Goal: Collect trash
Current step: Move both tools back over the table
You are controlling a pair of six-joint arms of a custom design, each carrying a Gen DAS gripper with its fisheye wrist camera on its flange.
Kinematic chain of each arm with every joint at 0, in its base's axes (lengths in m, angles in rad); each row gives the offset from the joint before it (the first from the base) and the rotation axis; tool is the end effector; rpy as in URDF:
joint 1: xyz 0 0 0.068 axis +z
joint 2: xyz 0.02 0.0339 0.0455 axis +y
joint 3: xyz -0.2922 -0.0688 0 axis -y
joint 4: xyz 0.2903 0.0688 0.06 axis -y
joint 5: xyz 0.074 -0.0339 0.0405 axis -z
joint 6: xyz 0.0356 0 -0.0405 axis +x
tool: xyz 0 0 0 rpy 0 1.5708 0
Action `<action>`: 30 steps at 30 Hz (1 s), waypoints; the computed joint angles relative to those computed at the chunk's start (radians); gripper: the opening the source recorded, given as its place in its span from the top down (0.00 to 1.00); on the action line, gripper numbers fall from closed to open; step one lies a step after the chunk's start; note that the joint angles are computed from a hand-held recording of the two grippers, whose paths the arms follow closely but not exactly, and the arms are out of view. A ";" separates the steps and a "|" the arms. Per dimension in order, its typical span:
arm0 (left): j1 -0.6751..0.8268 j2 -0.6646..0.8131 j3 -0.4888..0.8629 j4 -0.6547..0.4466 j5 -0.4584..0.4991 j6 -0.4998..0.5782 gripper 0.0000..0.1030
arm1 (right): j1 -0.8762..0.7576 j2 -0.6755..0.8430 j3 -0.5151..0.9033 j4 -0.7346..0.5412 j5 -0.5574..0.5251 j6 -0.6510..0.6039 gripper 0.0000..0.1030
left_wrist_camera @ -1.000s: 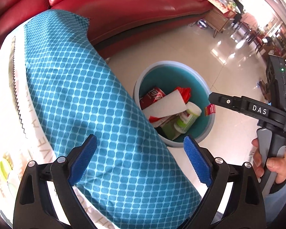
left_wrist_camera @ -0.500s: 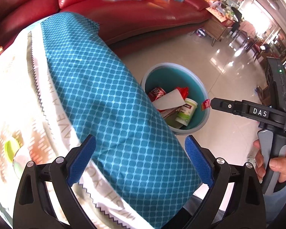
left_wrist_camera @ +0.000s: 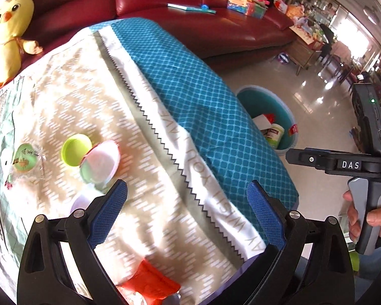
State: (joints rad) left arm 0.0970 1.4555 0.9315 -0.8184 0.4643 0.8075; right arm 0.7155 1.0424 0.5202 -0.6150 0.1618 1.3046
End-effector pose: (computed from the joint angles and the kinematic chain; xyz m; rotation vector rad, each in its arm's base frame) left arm 0.2919 0.0124 0.2074 1.0090 2.5089 -0.4393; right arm 0.1548 0.1269 0.1740 0.8451 2.6167 0.3943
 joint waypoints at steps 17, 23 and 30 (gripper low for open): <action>0.399 0.076 -0.032 -0.086 -0.023 0.366 0.07 | 0.205 0.293 0.194 0.073 0.019 0.022 0.19; 0.427 0.082 -0.101 -0.090 -0.063 0.470 0.07 | 0.234 0.354 0.224 0.101 0.004 0.025 0.19; 0.387 0.124 -0.145 0.003 -0.094 0.404 0.07 | 0.240 0.419 0.263 0.113 -0.022 0.014 0.19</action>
State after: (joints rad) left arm 0.4837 1.5793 0.7869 -0.8156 0.3704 1.2112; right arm 0.9559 1.4618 0.7828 -0.5017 0.1398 1.3183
